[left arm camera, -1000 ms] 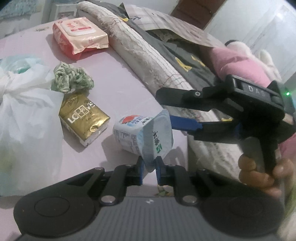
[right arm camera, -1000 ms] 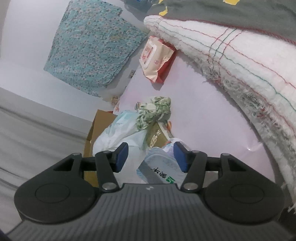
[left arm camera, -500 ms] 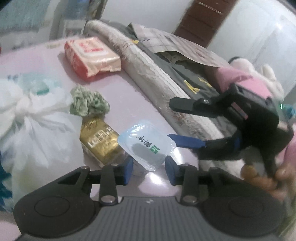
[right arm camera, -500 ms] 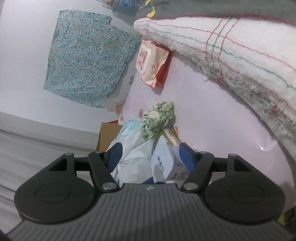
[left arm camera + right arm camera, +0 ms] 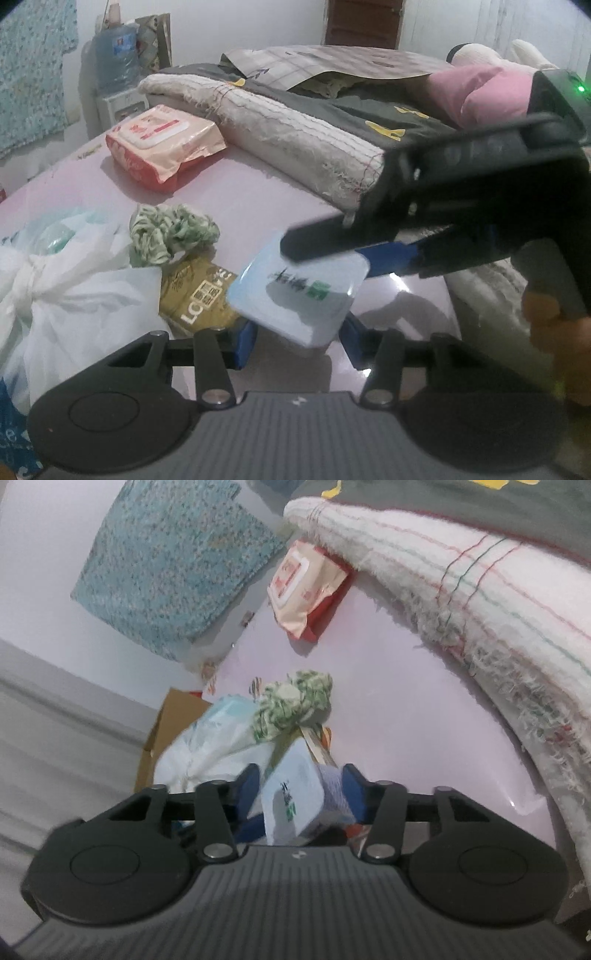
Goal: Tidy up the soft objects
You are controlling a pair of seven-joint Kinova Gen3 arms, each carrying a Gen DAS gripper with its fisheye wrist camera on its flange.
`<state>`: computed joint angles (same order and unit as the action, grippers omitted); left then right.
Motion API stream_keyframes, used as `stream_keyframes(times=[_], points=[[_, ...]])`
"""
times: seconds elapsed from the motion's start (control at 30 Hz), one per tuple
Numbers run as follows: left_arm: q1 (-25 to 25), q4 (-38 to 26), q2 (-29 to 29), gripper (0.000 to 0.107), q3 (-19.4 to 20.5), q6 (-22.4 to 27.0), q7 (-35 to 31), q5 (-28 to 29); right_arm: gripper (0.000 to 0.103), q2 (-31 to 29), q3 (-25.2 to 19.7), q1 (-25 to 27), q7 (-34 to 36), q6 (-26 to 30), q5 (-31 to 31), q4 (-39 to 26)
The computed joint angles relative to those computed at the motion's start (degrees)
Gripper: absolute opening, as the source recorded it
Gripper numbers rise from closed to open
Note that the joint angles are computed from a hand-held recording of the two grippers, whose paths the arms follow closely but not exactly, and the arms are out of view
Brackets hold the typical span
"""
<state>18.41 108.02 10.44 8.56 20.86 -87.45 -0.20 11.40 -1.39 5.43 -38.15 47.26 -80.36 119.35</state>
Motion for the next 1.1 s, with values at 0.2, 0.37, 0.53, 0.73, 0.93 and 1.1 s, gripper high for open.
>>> stream_keyframes(times=[0.2,0.37,0.53,0.73,0.93,1.1], points=[[0.4,-0.3,0.1,0.049,-0.5,0.2,3.2,-0.6,0.033,-1.1,0.1,-0.2,2.8,-0.5,0.0,1.0],[-1.7,0.8,-1.3,0.049,1.2,-0.2,1.1,3.5,0.033,-3.0,0.5,-0.6,0.0,-0.3,2.5,0.8],[-4.9,3.7,-6.2,0.049,2.5,-1.7,-5.1,11.1,0.033,-7.6,0.5,-2.4,-4.0,-0.4,6.0,-0.6],[-6.2,7.1,-15.4,0.049,-0.9,-1.8,-5.1,13.0,0.033,-11.0,-0.9,-7.7,-7.9,-0.4,9.1,-6.3],[-14.0,9.3,-25.8,0.049,-1.5,2.3,4.8,4.1,0.033,-5.7,-7.1,-13.7,-9.8,0.4,11.5,-18.4],[-21.8,8.9,-31.1,0.049,-3.0,9.4,9.9,-1.7,0.034,3.5,-5.6,-25.4,-15.1,2.6,14.7,-31.7]])
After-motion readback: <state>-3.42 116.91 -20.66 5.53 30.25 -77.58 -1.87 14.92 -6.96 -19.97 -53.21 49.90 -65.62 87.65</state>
